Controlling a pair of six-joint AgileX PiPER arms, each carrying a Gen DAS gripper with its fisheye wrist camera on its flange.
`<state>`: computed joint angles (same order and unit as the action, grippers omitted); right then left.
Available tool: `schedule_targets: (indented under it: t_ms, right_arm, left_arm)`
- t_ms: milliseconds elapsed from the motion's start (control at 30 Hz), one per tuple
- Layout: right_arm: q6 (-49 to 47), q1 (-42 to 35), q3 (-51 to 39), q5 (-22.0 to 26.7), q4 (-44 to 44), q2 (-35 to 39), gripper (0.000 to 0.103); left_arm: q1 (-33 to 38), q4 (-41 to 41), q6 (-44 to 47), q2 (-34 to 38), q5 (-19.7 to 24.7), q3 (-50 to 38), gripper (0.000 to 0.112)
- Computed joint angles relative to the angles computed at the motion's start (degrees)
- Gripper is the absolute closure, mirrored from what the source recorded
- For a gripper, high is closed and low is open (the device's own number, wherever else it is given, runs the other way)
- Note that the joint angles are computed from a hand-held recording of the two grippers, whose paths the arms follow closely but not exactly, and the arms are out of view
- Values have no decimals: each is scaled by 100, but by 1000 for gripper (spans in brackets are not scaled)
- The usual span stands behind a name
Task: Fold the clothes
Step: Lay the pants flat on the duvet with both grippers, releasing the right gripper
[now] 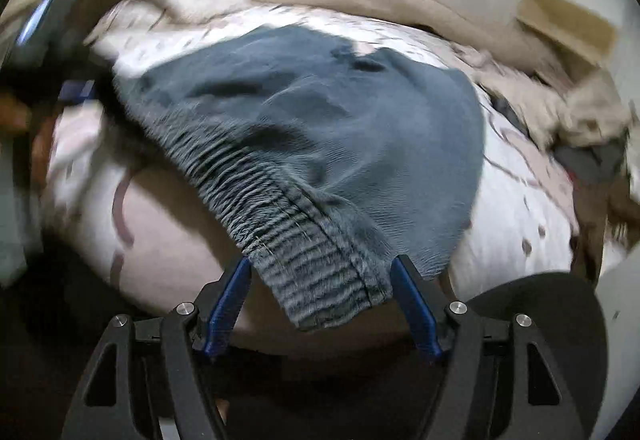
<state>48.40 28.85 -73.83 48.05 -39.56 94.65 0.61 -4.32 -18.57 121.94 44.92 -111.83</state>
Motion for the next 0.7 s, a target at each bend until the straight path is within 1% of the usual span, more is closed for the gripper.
schedule_targets:
  t_ms: [133, 167, 267, 367, 400, 433, 467, 500, 600, 633, 700]
  right_arm:
    - [969, -235, 60, 112, -713, -100, 26]
    - [977, -418, 33, 2, -625, -113, 25]
    - [599, -830, -259, -155, -96, 44, 25]
    - [257, -946, -485, -221, 447, 206, 25]
    - [105, -978, -561, -233, 673, 265, 25]
    - [-106, -980, -608, -210, 913, 323, 25]
    - [-257, -969, -636, -188, 1085, 379, 25]
    - [-249, -917, -619, -146, 1028, 411, 25]
    - [-31, -777, -559, 72, 573, 495, 25]
    - [69, -756, -532, 139, 405, 504, 25]
    - [219, -785, -480, 170, 211, 456, 25]
  left_arm:
    - [-18, 118, -57, 34, 15, 11, 92]
    - [-45, 202, -77, 16, -8, 54, 92]
    - [-187, 659, -192, -86, -97, 219, 92]
    - [-375, 1224, -334, -122, -114, 315, 89]
    - [-449, 1436, -386, -115, -99, 327, 79]
    - [-523, 1646, -437, -106, -80, 338, 61]
    - [-597, 1854, -486, -96, -57, 347, 52]
    - [-671, 2060, -533, -84, -31, 355, 47]
    - [-713, 2286, -673, 117, 219, 129, 47]
    - [-682, 2332, -781, 158, 269, 71, 44]
    - [-524, 2179, -903, 146, 261, 47, 45]
